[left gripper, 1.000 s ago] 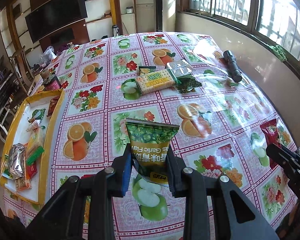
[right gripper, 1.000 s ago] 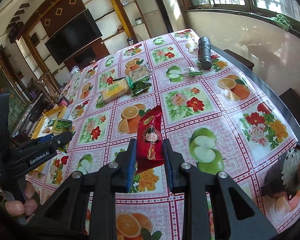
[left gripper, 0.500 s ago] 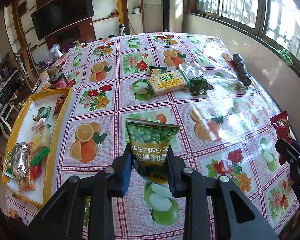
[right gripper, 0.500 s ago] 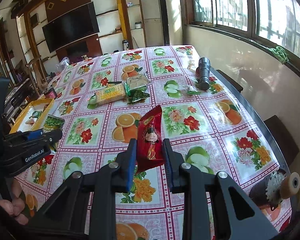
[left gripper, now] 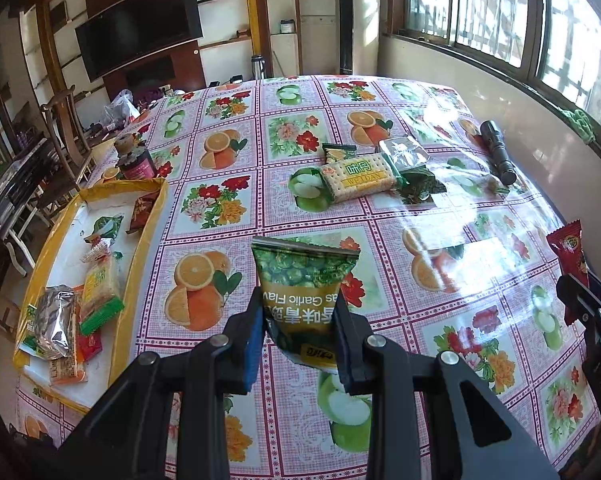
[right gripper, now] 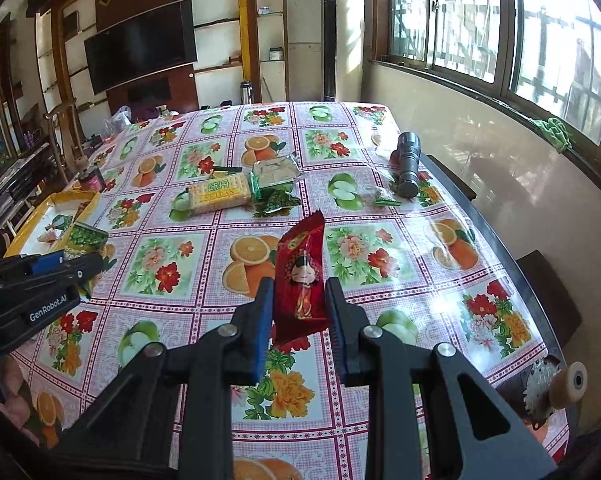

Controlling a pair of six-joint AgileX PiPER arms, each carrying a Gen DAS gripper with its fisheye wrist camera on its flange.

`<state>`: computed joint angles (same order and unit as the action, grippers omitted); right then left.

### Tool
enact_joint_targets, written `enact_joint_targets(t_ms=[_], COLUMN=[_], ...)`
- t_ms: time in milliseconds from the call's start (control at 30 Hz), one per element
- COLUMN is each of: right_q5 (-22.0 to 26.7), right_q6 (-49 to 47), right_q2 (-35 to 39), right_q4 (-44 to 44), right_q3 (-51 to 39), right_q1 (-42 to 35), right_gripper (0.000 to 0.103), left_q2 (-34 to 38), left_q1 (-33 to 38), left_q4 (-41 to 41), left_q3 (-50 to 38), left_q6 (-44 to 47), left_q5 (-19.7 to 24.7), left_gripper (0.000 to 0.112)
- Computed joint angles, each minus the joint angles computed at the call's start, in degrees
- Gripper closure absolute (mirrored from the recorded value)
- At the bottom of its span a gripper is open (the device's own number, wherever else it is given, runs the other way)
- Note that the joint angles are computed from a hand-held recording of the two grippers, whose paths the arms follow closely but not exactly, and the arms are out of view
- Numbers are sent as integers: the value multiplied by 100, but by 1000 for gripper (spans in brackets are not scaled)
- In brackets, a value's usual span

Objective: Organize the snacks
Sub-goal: 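Carry the green pea bag and red doll-print candy toward the tray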

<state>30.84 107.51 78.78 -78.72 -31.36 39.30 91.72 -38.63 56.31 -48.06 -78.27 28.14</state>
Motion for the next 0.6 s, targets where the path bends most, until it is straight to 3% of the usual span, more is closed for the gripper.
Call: enact_joint_targets(t_ms=[300,600], right_q5=[41,-1303], right_q6=[-122,324], right_q2=[239,481], right_q4=[87,-466], right_q3=[-270,-492], right_q1=[256,22], right_gripper=[76,76], left_q2=[-187,-559], left_q1=[260,654], left_q4=[146,611], left_q3=[230,670], left_q6=[-111,-485], left_q5=[-69,108], left_gripper=[83,83])
